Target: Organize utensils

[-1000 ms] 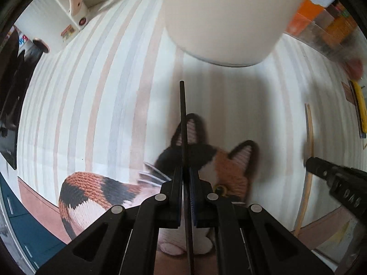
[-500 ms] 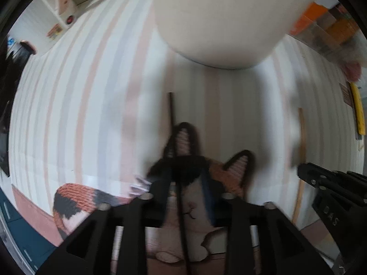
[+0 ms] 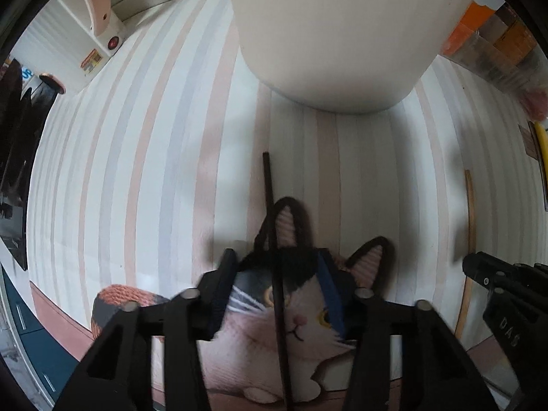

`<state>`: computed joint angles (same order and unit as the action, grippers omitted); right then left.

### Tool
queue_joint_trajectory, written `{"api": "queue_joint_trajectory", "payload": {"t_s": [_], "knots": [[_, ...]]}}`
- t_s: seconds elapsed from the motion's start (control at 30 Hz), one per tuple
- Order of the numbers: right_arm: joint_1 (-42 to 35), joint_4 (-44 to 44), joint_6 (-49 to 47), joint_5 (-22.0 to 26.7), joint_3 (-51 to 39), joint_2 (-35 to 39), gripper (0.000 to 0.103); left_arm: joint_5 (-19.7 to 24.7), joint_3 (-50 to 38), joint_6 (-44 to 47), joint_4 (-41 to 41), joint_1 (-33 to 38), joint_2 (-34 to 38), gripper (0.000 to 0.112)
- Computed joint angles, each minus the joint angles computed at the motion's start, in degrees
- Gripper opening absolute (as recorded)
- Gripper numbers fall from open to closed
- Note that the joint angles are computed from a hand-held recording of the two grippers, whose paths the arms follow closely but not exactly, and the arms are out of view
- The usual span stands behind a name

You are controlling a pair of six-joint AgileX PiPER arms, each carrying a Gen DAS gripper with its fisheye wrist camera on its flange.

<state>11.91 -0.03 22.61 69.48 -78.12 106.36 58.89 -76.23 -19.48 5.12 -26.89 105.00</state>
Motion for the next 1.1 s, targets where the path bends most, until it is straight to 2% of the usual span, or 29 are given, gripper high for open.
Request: {"api": "queue_joint_trajectory", "payload": {"t_s": [0.1, 0.13, 0.2, 0.27, 0.4, 0.53, 0.93, 1.1], "knots": [[0.65, -0.56, 0.74, -1.08, 0.79, 0.18, 0.007, -0.64, -0.23, 0.99, -0.62, 0.4, 0.42, 0.02], [0.79, -0.63, 0.88, -1.01, 0.79, 0.1, 0.007, 1.48, -1.13, -1.05, -0.49, -1.88, -0.8, 0.017], [1.42, -0.76, 1.54, -1.04, 0.93, -0.05, 0.007, 1.55, -2.39, 0.03, -0.84, -1.52, 0.18, 0.009], [1.71, -0.88, 1.97, -1.52, 0.92, 0.41, 0.007, 1.46, -3.36, 0.13, -1.04, -1.73, 0.97, 0.005], [1.98, -1.32, 2.39, -2.32, 0.72, 1.09, 0.007, 1.27, -4.28, -0.84, -0.94, -2.3, 1.65, 0.003], [2.75, -1.33, 4.14, -3.07, 1.48, 0.25, 0.007, 0.96, -2.35, -1.59, -0.2, -2.64, -0.56, 0.003], [7.52, -6.16, 9.41, -3.97, 0.02, -9.2, 0.007, 1.35, -1.8, -2.33, 2.14, -1.44, -10.96, 0.003], [8.93, -8.97, 11.76, -5.18, -1.31, -13.43, 0.007, 2.92, -3.66, -2.92, 3.28, -0.11, -15.1, 0.003]]}}
